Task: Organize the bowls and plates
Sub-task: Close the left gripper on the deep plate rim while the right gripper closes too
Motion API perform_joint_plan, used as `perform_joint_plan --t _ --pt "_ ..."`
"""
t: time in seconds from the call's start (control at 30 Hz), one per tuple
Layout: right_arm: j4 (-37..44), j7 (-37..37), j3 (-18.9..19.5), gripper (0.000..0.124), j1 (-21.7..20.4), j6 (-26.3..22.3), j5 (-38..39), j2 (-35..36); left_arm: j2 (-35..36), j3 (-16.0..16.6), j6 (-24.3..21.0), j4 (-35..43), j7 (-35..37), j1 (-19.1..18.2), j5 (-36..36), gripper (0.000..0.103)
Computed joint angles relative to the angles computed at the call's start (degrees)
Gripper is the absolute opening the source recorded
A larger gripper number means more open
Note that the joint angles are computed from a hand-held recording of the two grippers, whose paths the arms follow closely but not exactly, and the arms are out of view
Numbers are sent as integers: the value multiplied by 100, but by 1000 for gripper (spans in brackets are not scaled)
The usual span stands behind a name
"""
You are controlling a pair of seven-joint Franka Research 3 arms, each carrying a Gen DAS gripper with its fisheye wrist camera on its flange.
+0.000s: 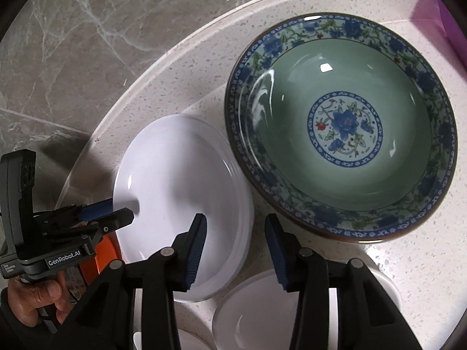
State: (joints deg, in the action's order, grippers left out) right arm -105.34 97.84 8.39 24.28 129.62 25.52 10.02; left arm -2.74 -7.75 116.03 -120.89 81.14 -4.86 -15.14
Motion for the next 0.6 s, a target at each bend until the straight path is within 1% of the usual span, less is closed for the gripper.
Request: perform_joint_plan --t 0.03,0.1,0.13,0.43,0.47,0.57,0.6 --pt "7 -2 6 38 11 11 -9 19 23 1 -13 -8 10 -2 -50 34" --pt "3 -47 19 30 16 -4 21 22 18 5 -26 -49 76 0 -156 31" --pt "26 -28 31 28 37 5 19 57 16 -5 33 -68 100 -8 -154 31" --pt "101 142 63 28 133 165 26 176 144 -49 127 15 56 -38 -194 31" --pt "98 140 59 27 142 184 -18 177 32 -15 67 -53 125 -3 -207 29" --pt "98 202 42 17 181 211 -195 189 20 -35 77 -50 61 -22 -58 26" --pt "109 181 30 14 164 190 -218 188 -2 -31 102 -76 24 -21 -37 23"
